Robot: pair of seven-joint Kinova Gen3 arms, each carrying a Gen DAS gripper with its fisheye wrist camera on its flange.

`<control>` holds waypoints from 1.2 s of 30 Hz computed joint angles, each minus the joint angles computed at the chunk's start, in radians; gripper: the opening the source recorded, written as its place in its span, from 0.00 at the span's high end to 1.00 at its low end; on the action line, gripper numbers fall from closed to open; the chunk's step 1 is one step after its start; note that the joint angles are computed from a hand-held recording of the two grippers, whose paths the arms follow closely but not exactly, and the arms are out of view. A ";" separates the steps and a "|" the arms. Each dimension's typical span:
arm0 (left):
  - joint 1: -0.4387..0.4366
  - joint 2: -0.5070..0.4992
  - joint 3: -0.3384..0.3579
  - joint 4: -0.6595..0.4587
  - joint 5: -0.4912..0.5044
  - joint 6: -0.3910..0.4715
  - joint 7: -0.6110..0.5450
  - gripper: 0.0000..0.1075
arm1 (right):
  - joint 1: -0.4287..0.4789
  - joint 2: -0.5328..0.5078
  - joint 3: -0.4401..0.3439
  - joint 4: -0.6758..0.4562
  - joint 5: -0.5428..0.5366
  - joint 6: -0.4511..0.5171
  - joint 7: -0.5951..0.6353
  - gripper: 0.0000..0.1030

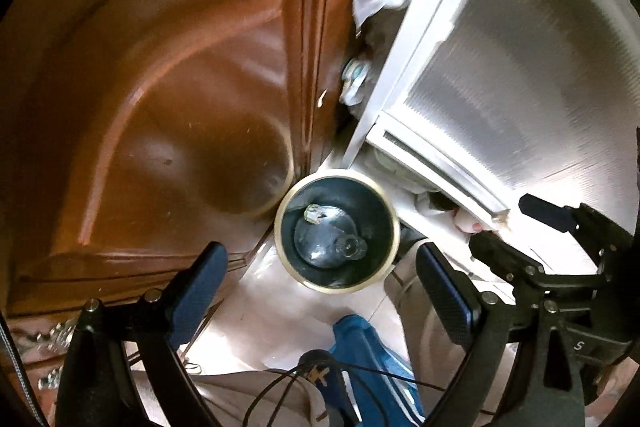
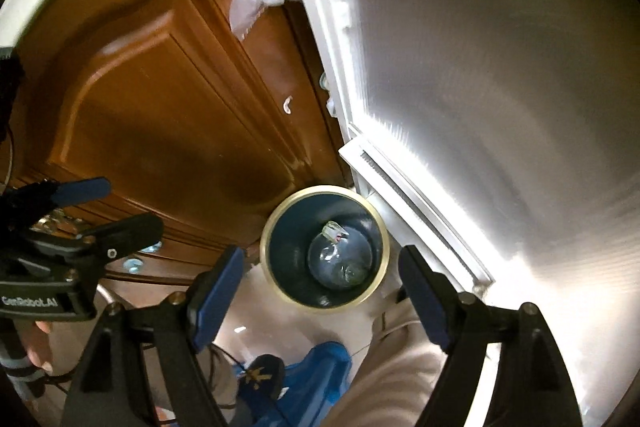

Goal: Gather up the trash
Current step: 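Raise both tools back toward the counter trash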

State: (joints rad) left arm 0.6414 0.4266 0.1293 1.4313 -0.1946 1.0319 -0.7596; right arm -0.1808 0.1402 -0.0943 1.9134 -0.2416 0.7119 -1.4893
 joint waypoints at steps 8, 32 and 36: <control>0.052 -0.106 0.021 -0.016 -0.068 0.009 0.026 0.13 | -0.010 -0.185 -0.031 0.038 0.055 -0.004 0.031 0.22; 0.090 -0.144 0.020 -0.471 -0.328 0.204 -0.036 0.13 | 0.038 -0.329 0.021 -0.332 0.182 0.000 -0.029 0.22; 0.040 -0.065 -0.005 -0.613 -0.235 0.226 -0.132 0.13 | 0.027 -0.208 0.080 -0.449 0.103 0.059 -0.002 0.22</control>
State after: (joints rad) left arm 0.6812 0.3612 0.1244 0.8183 -0.4294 1.2576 -0.8919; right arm -0.1535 -0.0676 -0.0143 1.4645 -0.1384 0.7707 -1.4916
